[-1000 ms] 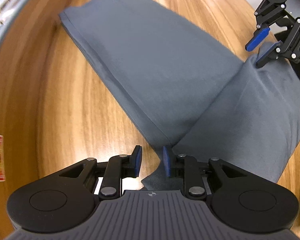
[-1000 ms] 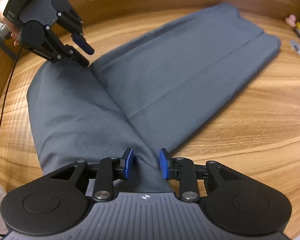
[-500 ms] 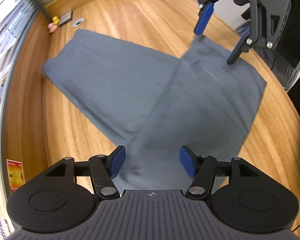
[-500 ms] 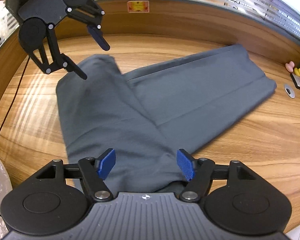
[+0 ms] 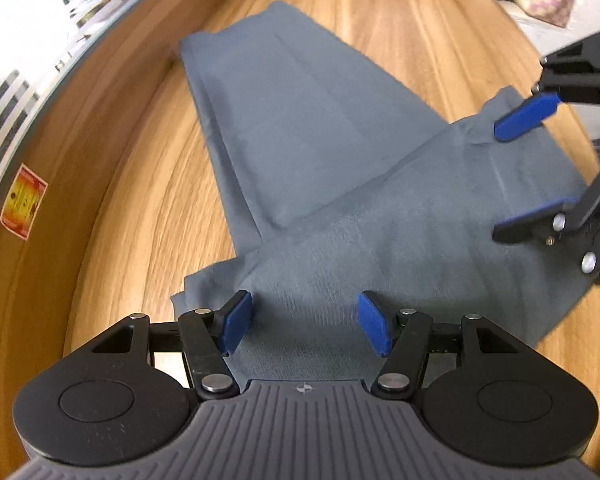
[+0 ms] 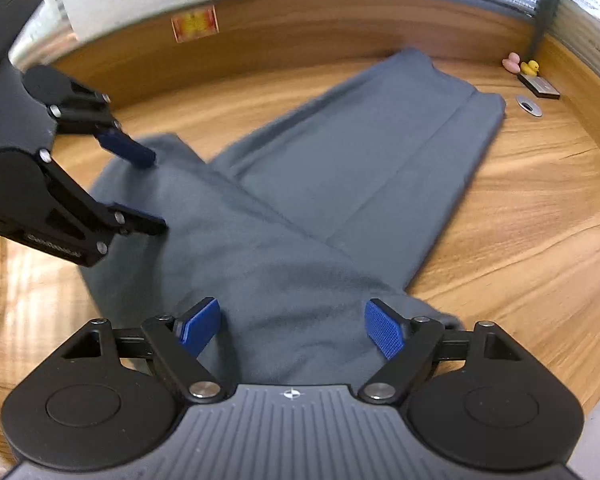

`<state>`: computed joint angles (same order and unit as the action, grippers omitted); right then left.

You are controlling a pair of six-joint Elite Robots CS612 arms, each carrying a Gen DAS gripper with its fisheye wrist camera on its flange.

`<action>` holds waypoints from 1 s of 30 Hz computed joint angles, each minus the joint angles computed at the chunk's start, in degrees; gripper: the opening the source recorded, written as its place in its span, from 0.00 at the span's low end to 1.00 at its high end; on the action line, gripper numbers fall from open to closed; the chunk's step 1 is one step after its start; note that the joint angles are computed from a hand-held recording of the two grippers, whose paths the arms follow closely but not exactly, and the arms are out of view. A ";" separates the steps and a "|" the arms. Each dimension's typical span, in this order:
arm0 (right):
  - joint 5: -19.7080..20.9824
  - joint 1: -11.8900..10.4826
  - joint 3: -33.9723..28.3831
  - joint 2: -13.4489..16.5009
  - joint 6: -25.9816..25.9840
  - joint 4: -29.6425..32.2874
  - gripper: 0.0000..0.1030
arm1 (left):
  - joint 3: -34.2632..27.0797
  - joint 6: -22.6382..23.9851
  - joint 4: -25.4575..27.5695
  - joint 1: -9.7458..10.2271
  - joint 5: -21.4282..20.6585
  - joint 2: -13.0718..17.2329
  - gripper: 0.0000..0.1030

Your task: Fold clothes

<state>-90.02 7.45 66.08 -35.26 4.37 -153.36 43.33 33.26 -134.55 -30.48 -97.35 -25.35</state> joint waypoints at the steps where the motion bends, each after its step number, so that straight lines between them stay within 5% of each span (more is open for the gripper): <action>1: 0.14 -0.09 -0.13 0.32 0.10 -0.08 0.81 | -0.43 -0.23 -0.01 0.00 -0.05 0.45 0.61; 11: 4.39 -1.65 -0.24 2.63 1.56 -3.19 0.95 | -10.58 -6.72 4.85 0.91 -4.69 6.66 0.62; 23: 5.00 -1.29 5.54 -2.67 -1.79 -5.76 0.89 | 2.92 4.35 -2.92 1.99 -6.20 -1.38 0.62; 30: 3.17 -0.90 6.71 -1.59 -4.70 -3.69 0.88 | 2.72 5.68 -1.52 2.03 -4.72 -0.40 0.64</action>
<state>-86.84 6.54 72.79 -36.85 -0.33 -157.04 46.06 38.95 -136.08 -28.45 -102.07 -25.76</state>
